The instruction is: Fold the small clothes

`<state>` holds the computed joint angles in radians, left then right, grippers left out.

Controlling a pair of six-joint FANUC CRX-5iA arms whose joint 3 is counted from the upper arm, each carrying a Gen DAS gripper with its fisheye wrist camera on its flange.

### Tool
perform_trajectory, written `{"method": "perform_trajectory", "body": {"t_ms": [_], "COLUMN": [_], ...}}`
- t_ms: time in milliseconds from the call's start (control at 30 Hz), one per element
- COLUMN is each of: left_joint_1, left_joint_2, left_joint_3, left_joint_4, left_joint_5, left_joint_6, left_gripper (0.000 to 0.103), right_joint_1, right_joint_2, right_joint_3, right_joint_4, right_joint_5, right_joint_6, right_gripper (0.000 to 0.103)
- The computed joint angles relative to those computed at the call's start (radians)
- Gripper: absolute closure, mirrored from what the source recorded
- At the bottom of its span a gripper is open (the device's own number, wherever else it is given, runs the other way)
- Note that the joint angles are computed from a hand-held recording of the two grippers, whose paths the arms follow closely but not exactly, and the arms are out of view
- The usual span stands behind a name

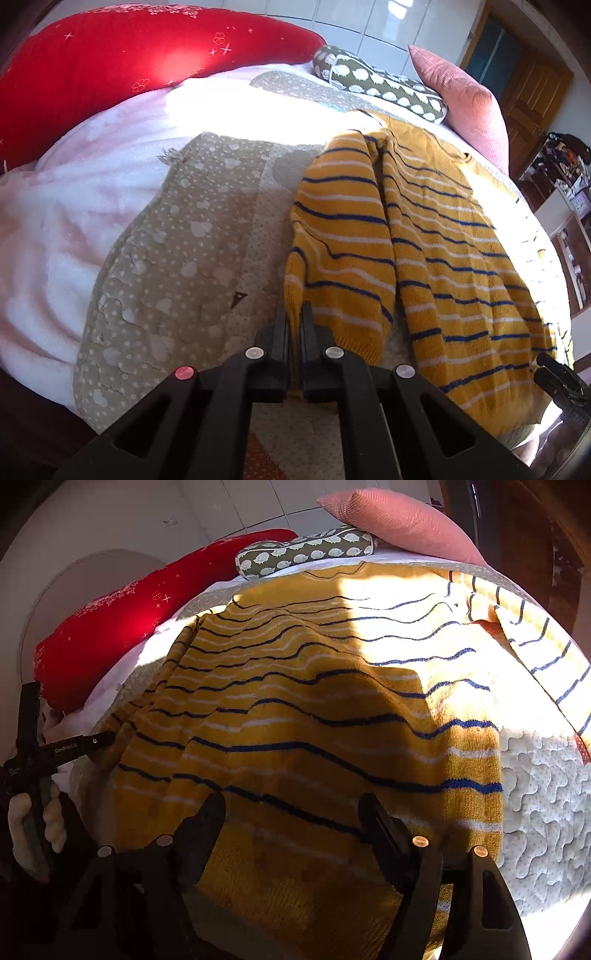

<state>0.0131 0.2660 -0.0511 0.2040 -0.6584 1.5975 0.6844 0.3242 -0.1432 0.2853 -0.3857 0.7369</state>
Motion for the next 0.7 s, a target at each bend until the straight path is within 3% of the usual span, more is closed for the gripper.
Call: {"method": "perform_trajectory", "body": {"t_ms": [67, 100, 233, 333, 467, 533, 700], "left_joint_1": [0.034, 0.048, 0.092, 0.116, 0.162, 0.188, 0.239], "left_joint_2": [-0.036, -0.051, -0.083, -0.048, 0.006, 0.025, 0.044], "left_joint_3": [-0.036, -0.042, -0.034, 0.029, 0.067, 0.06, 0.011], "left_joint_4": [0.037, 0.029, -0.052, -0.134, -0.097, -0.036, 0.168], "left_joint_5": [0.043, 0.057, 0.066, 0.018, 0.001, 0.01, 0.046], "left_joint_6": [-0.002, 0.016, 0.115, 0.208, 0.241, 0.223, 0.097], "left_gripper": [0.099, 0.099, 0.099, 0.099, 0.099, 0.099, 0.099], "right_joint_1": [0.017, 0.027, 0.035, 0.044, 0.066, 0.092, 0.175], "right_joint_2": [-0.009, 0.0, 0.104, 0.229, 0.44, 0.539, 0.681], "right_joint_3": [0.002, 0.035, 0.293, 0.513, 0.841, 0.982, 1.177], "right_joint_4": [0.105, 0.098, -0.189, -0.307, -0.348, -0.302, -0.199], "right_joint_5": [-0.006, -0.026, -0.16, -0.28, -0.452, -0.514, -0.512], "right_joint_6": [-0.022, 0.026, 0.394, 0.579, 0.683, 0.697, 0.84], "right_gripper": [0.025, 0.025, 0.025, 0.024, 0.025, 0.025, 0.025]}}
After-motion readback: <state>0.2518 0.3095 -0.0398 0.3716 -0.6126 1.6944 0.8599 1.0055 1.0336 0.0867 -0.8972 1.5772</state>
